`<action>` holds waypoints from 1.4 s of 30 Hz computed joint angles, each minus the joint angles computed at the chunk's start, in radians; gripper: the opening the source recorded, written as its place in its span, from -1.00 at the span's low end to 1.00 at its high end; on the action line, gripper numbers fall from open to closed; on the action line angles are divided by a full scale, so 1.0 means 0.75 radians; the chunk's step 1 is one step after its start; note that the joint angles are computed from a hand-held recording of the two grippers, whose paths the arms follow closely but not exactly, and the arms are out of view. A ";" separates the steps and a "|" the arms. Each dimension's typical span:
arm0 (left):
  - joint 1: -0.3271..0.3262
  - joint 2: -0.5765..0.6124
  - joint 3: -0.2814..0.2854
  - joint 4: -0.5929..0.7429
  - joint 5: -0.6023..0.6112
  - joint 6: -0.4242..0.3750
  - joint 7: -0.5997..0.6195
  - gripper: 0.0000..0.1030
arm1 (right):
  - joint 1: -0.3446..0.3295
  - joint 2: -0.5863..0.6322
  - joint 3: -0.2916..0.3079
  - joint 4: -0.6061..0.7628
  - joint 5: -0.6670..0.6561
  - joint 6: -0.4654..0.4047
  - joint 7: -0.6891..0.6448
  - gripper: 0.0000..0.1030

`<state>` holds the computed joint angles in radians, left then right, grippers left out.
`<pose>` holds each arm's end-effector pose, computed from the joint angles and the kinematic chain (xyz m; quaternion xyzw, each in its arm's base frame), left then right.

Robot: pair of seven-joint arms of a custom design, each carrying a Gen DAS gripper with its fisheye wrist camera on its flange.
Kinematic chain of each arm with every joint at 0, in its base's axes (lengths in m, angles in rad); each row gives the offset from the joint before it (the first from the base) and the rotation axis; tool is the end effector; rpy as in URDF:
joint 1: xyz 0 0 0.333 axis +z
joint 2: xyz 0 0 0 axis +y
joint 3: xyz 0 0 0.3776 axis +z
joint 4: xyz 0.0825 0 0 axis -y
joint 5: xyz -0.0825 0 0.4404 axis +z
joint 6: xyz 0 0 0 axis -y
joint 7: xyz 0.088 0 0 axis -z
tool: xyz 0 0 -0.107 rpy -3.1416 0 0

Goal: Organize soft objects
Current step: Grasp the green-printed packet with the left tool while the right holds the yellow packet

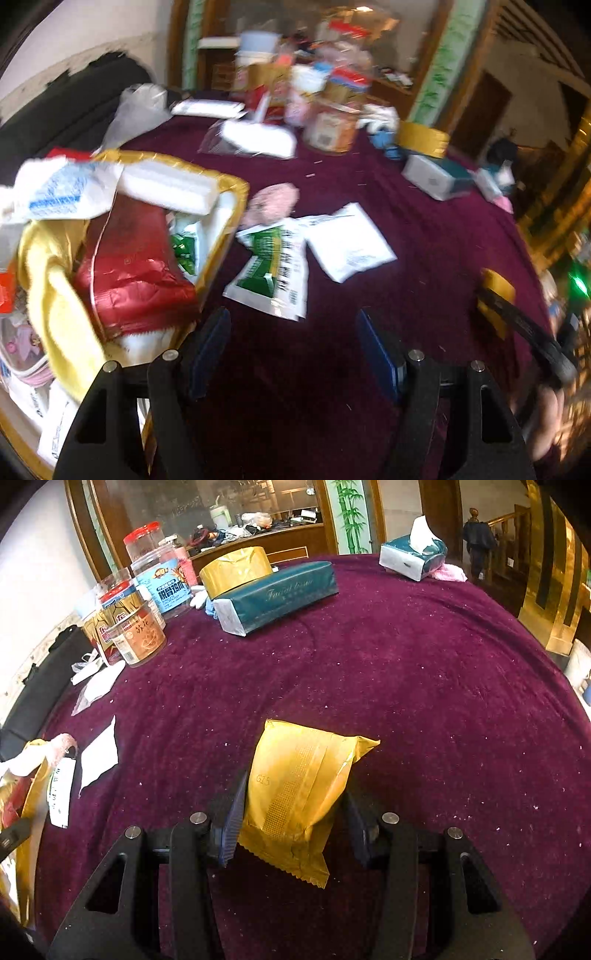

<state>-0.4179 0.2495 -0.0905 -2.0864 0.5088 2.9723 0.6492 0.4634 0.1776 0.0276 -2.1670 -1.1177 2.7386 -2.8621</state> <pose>0.5761 -0.3556 0.3944 -0.6517 0.6858 -0.2972 0.1294 0.5371 0.3265 0.3608 -0.5224 0.7815 -0.2129 0.2665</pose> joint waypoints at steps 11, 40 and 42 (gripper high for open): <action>-0.111 0.130 0.109 0.184 0.193 -0.127 -0.131 0.39 | 0.009 -0.014 0.018 -0.011 0.026 -0.039 -0.024 -0.05; -0.097 0.118 -0.068 0.136 0.525 0.040 0.038 -0.82 | 0.012 -0.009 0.013 -0.005 0.025 -0.029 -0.023 -0.04; 0.005 0.103 -0.161 0.082 0.334 0.119 0.178 -0.81 | 0.011 -0.009 0.012 -0.006 0.021 -0.025 -0.018 -0.04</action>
<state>-0.4143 0.3267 -0.2110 -2.0249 0.7595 3.0615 0.7829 0.4718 0.1711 0.0367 -2.1712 -1.1016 2.7198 -2.8760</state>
